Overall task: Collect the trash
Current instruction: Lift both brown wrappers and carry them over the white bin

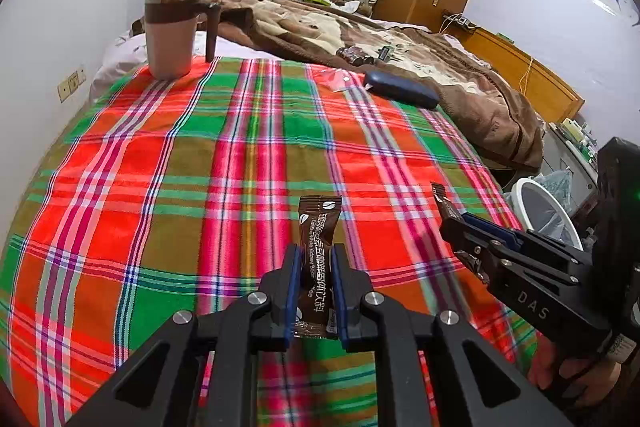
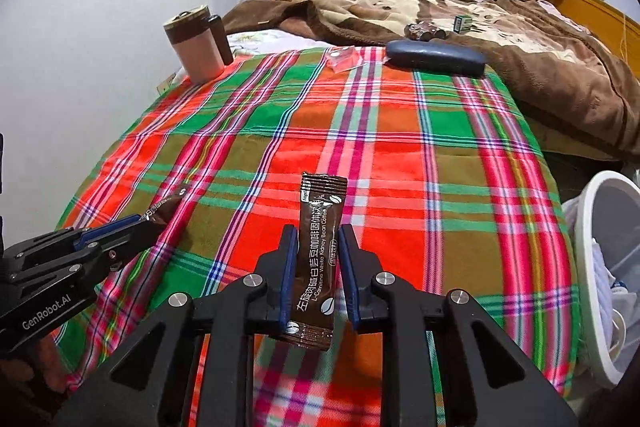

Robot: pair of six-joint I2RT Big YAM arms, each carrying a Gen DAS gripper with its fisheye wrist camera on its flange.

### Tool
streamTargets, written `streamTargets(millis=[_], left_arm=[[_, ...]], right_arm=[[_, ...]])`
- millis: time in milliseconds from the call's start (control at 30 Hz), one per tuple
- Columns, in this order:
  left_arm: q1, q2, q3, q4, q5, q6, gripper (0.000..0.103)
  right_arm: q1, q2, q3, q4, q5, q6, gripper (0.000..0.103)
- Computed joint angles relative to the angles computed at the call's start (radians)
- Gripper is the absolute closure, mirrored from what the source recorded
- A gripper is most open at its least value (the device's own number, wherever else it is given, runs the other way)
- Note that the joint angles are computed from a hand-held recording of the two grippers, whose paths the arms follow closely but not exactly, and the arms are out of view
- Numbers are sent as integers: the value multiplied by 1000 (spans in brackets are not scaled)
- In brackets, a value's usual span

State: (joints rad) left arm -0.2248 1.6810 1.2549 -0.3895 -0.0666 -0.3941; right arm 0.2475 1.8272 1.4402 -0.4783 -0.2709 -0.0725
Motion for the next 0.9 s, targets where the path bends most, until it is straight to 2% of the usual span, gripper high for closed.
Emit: streamTargets(millis=[233,333,900], left_arm=[[-46,1,34,-6,-15,14,88],[-66,4,49,-8,-23,20,88],[-211,90,218,-43,-60,78,87]], right_arm=[[-39,-41,-40,29,-18,12,82],[-53,-65,-70,65,13,4,82],[-184,-157,-163,181,48,42,82]])
